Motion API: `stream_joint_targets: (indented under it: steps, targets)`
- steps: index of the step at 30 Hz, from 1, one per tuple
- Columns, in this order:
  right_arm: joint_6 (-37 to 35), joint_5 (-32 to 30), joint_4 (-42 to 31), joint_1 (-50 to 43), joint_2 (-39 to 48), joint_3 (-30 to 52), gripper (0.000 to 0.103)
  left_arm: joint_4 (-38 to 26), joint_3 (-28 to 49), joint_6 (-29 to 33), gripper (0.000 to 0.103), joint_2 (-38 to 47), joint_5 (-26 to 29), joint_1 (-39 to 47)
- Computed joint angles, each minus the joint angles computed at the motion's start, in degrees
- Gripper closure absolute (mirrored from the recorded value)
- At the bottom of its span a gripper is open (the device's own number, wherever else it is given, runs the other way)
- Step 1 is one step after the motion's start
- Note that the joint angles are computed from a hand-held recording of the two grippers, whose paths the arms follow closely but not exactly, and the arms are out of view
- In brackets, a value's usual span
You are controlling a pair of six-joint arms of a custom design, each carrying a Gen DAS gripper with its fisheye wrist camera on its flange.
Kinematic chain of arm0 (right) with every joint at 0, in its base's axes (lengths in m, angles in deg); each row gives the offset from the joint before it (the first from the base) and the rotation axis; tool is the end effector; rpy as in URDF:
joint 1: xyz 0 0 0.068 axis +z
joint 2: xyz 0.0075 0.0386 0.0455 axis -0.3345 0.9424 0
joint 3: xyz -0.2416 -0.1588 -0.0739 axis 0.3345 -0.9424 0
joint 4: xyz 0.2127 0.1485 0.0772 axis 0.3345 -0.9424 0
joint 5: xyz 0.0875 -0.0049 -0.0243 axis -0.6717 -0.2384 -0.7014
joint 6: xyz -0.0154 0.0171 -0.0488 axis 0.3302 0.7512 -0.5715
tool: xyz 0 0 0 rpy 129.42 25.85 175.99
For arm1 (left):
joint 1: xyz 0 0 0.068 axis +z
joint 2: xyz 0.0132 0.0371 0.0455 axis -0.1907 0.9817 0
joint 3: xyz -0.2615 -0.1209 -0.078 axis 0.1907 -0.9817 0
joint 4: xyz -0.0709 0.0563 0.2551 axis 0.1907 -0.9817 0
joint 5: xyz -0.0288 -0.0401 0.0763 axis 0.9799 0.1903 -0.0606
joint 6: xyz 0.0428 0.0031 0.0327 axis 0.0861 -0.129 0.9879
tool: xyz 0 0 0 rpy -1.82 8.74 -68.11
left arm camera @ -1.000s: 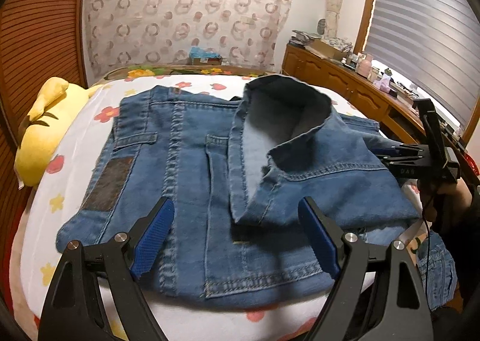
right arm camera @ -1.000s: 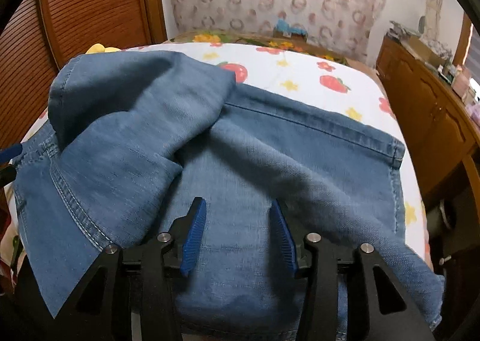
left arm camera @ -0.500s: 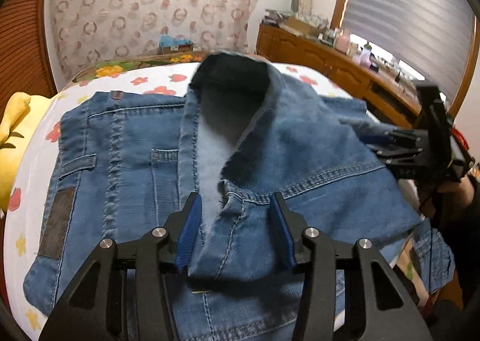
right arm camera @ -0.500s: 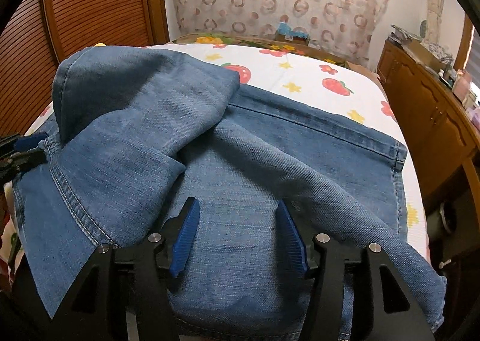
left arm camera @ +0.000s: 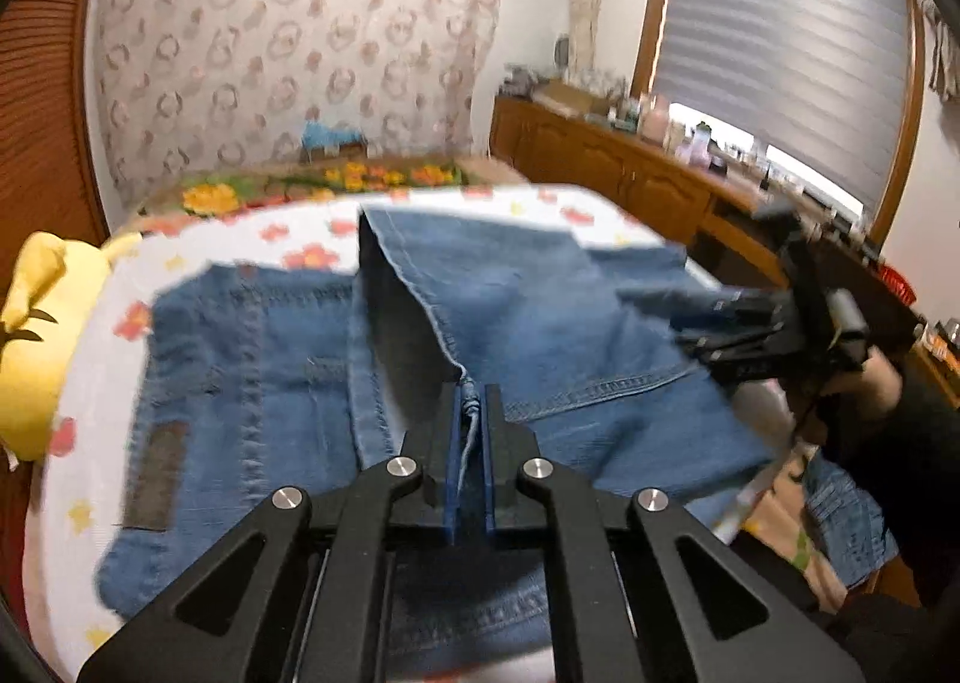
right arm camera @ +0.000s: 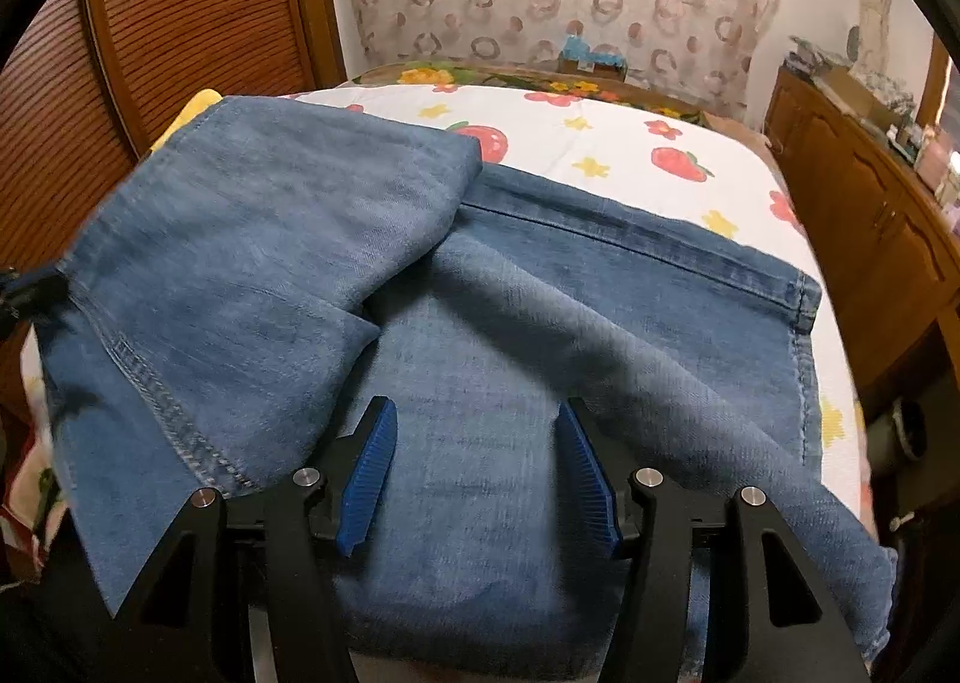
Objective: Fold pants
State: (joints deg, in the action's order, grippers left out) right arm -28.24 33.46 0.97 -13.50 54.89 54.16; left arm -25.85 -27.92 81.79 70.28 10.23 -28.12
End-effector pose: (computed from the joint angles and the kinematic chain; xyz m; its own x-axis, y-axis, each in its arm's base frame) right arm 0.1255 0.0152 0.2970 -0.7015 -0.1023 -0.7053 -0.1642 0.9862 0.0204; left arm 0.1864 -0.0692 0.3067 -0.5534 0.2238 -0.8023 0.5498 0.8217 -0.1500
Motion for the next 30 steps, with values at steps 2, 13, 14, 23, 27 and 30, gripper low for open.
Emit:
stream_joint_targets:
  steps: [2,13,14,23,27,30]
  targets:
    - [-0.4,-1.6,-1.0,-1.3,-1.0,0.3,0.045,-2.4,1.0,1.0,0.096,-2.4,2.4,3.3]
    - [-4.4,-9.5,-4.0,-8.1,-9.0,-1.3,0.045,-3.0,-2.1,3.2,0.096,-1.7,5.3,11.5]
    - [-5.0,-10.2,-3.5,-8.8,-8.9,-1.6,0.045,-2.3,-2.7,2.9,0.096,-1.3,4.8,10.8]
    - [-6.0,-9.7,3.4,-8.0,-3.8,-0.4,0.045,0.6,-5.9,1.3,0.084,2.8,1.1,8.6]
    - [-6.3,-7.8,9.3,-3.5,1.8,1.5,0.045,1.6,-6.5,0.8,0.067,4.3,0.3,8.3]
    - [-6.3,-5.9,13.8,1.1,7.0,3.0,0.045,2.3,-7.4,0.6,0.06,4.2,0.4,7.8]
